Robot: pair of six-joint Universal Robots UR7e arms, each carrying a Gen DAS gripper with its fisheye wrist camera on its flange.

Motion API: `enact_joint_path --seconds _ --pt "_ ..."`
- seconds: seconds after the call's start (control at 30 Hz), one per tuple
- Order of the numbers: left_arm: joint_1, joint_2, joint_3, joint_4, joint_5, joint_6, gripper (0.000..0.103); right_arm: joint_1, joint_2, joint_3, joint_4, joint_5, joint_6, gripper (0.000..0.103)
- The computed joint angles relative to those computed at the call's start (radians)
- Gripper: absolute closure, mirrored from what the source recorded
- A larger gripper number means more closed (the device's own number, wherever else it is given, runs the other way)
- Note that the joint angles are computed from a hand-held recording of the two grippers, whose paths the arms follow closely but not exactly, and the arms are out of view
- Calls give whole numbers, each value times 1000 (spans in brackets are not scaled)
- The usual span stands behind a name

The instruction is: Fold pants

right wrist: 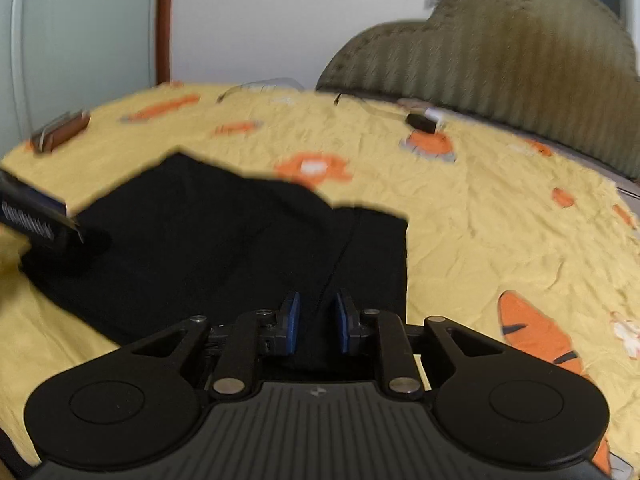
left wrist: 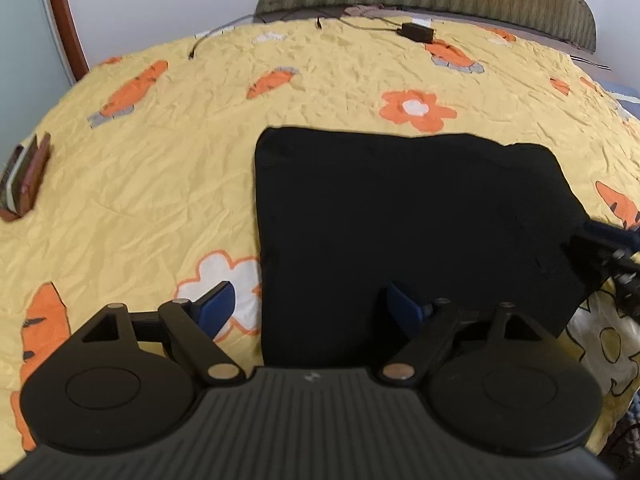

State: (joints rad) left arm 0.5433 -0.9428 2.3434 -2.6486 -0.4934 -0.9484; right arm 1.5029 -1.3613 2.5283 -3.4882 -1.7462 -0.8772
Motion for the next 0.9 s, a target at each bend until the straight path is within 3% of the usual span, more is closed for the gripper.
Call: enact_joint_path --seconds 0.2,0.4,0.53,0.7,0.77,0.9 --pt "-32 13 -25 62 15 -72 21 66 -32 37 -54 31 36 82" --pt "-72 13 -52 186 50 -192 13 80 -34 47 -30 15 122 72" --pt "-91 7 -60 253 51 -255 10 98 -43 69 -51 1 130 42" --pt "-110 -3 -53 283 44 -297 9 123 -59 81 -58 4 122 37" --pt "-117 -13 -51 312 45 -329 2 131 -61 88 -71 2 114 34" --pt "-128 -40 -38 360 47 -382 0 140 -67 97 -73 -5 113 34"
